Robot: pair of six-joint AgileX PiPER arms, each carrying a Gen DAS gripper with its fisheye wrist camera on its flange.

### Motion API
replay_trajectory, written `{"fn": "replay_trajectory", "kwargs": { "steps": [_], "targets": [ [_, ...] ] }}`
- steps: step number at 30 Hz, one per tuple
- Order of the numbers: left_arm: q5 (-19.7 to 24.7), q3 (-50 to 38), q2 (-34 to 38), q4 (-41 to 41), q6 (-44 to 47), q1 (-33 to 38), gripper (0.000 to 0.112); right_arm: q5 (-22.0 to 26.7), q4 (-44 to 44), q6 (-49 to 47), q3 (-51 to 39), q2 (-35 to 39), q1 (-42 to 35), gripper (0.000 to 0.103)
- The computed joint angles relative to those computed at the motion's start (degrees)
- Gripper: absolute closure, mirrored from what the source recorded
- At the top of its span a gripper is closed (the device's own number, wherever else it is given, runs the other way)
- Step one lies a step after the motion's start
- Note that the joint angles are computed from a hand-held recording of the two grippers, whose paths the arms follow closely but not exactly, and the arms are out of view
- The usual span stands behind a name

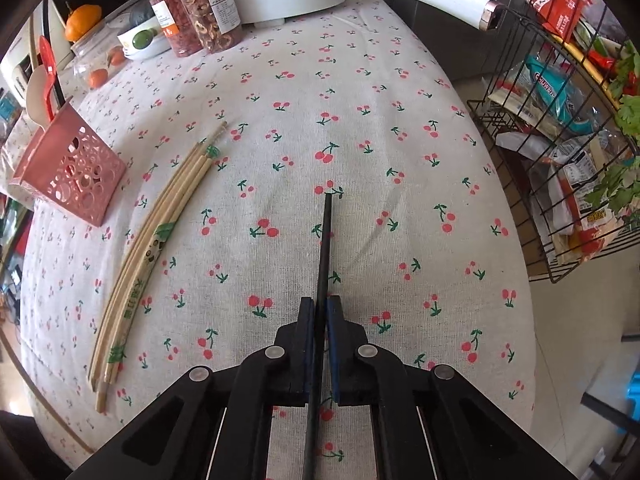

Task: Organize utensils
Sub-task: 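Lift both chopsticks and lower them into the pink holder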

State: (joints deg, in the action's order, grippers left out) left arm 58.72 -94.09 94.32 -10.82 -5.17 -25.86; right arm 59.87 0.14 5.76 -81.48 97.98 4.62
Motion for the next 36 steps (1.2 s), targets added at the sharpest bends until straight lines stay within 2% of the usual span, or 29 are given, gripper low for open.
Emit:
{"fn": "replay_trajectory", "kwargs": {
  "steps": [10,13,17,20,24,28,36],
  "targets": [
    [-3.96,4.45,-9.66,-1.18,2.84,3.0,0.106,-7.63,6.57,-5.77,9.29,-21.42,0.16,0.098],
    [-6.23,5.33,-11.88,-0.77,2.65,3.58,0.106,-11.06,8.91,-7.18,10.32,-25.62,0.21,0.098],
    [-9.51,5.05,-13.69,-0.61,2.84,4.33,0.106,-14.38,6.89,-5.07,10.15,-29.03,2.33,0.098],
    [-12.45,4.53,-14.7,2.18,1.75,4.04,0.106,-16.62,6.56,-4.24,8.74,-29.81,3.22,0.098],
    [-14.74,2.76,-14.29,5.03,0.37,4.44,0.106,-17.27,8.55,-4.48,4.88,-28.69,3.54,0.098],
    [-15.87,0.43,-13.05,8.29,-1.87,4.29,0.106,-16.46,10.51,-4.74,-0.01,-26.33,4.78,0.098],
    [-17.01,-3.36,-9.9,14.94,-5.37,3.24,0.106,-16.34,7.55,-0.69,-7.35,-21.44,11.31,0.098]
  ]
}}
